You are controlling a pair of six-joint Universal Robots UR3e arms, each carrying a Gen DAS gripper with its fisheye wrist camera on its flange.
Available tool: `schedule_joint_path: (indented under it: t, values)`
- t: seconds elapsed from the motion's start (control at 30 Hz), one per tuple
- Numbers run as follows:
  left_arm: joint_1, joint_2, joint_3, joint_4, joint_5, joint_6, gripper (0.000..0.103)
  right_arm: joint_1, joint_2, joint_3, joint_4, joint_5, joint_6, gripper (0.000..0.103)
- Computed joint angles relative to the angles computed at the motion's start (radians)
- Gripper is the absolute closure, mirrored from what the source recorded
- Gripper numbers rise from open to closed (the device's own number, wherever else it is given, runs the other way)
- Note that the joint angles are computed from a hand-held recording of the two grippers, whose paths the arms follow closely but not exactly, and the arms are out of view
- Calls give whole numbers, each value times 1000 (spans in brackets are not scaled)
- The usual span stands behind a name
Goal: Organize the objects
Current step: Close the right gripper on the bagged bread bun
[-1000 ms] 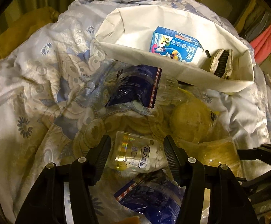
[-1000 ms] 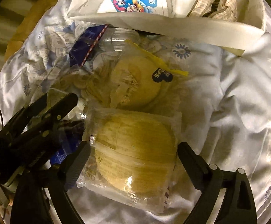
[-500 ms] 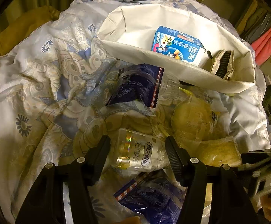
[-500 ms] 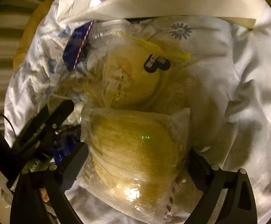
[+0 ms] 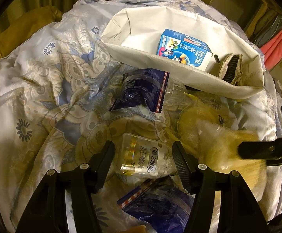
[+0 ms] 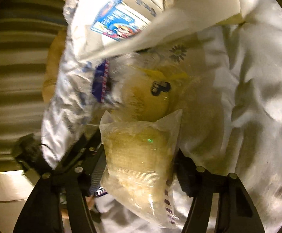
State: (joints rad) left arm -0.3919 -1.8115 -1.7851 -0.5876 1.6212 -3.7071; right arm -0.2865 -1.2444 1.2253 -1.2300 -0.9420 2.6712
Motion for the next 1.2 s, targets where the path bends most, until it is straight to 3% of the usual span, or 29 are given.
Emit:
schedule_joint_path:
  t: [0.3, 0.53, 0.7, 0.8, 0.97, 1.0, 1.1, 1.13, 1.2]
  values:
    - [-2, 6, -3, 7, 11, -12, 42, -68, -114, 62, -51, 70, 42, 51]
    - [-49, -6, 32, -2, 87, -6, 42, -200, -188, 127, -37, 205, 16, 55]
    - [-79, 11, 36, 18, 150, -4, 42, -297, -274, 231, -132, 291, 67, 56]
    - [-102, 14, 55, 31, 182, 14, 42, -335, -339, 308, -266, 340, 147, 64]
    - [-141, -31, 152, 11, 223, 52, 42, -356, -392, 384, -365, 479, 173, 80]
    - [-148, -37, 161, 13, 227, 56, 42, -354, -394, 379, -366, 478, 170, 80]
    - [-169, -47, 176, 19, 239, 75, 42, -280, -402, 370, -506, 335, 228, 78]
    - [-177, -53, 184, 13, 253, 77, 42, -250, -413, 386, -584, 251, 264, 74]
    - [-189, -62, 192, 2, 270, 78, 42, -219, -392, 354, -581, 153, 240, 54]
